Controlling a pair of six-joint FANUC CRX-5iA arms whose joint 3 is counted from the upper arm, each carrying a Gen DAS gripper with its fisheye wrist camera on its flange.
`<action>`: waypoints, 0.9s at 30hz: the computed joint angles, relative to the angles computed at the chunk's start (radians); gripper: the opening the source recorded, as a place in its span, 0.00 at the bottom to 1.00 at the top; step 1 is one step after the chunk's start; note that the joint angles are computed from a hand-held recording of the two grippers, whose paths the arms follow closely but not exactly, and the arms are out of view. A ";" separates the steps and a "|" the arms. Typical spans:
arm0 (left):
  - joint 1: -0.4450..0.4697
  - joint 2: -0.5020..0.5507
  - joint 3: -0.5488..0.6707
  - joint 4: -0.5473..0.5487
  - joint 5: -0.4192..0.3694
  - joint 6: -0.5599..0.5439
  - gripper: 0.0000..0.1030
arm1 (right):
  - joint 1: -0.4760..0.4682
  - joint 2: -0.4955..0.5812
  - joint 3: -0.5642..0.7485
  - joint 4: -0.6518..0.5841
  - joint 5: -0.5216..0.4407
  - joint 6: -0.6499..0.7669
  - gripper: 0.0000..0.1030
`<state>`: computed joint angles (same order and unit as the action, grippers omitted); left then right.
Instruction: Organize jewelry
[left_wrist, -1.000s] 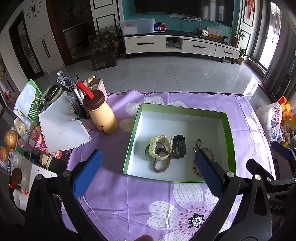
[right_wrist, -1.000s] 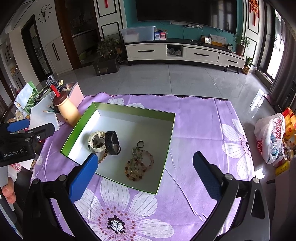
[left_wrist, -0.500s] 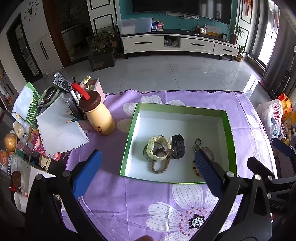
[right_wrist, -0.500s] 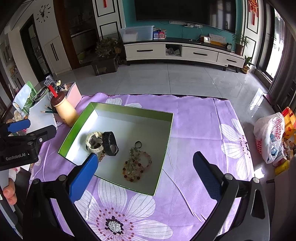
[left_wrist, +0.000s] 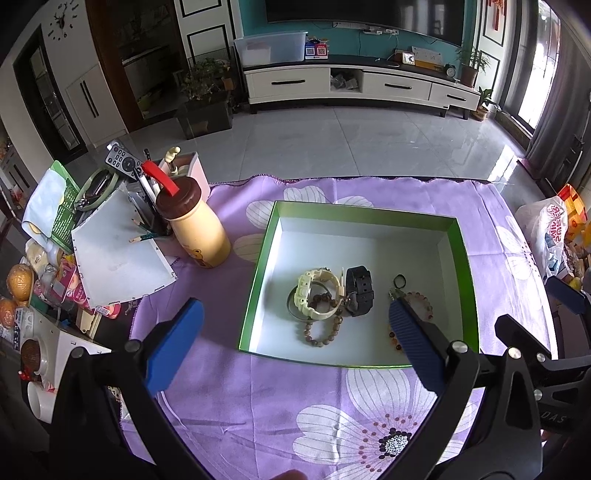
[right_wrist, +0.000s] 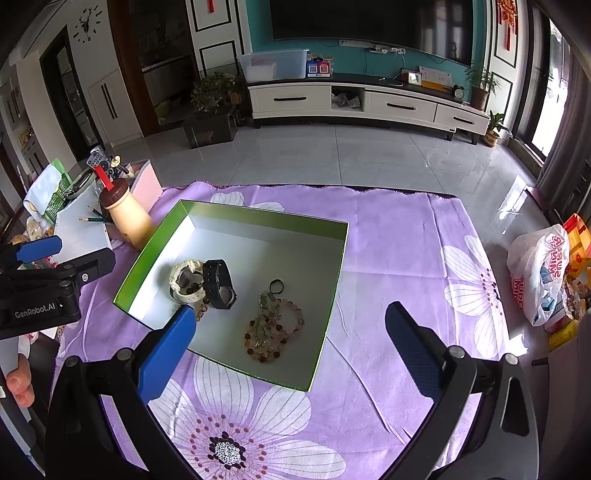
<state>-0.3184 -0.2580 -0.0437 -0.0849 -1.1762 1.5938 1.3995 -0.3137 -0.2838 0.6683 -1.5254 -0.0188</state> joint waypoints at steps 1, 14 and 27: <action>-0.001 0.000 0.000 0.000 0.001 0.000 0.98 | 0.000 -0.001 0.000 0.000 0.000 0.001 0.99; -0.019 0.011 0.009 -0.031 0.003 0.026 0.98 | -0.005 -0.006 -0.014 -0.004 0.015 -0.004 0.99; -0.015 0.016 0.013 -0.021 -0.005 0.027 0.98 | -0.008 0.002 -0.009 0.002 0.013 -0.001 0.99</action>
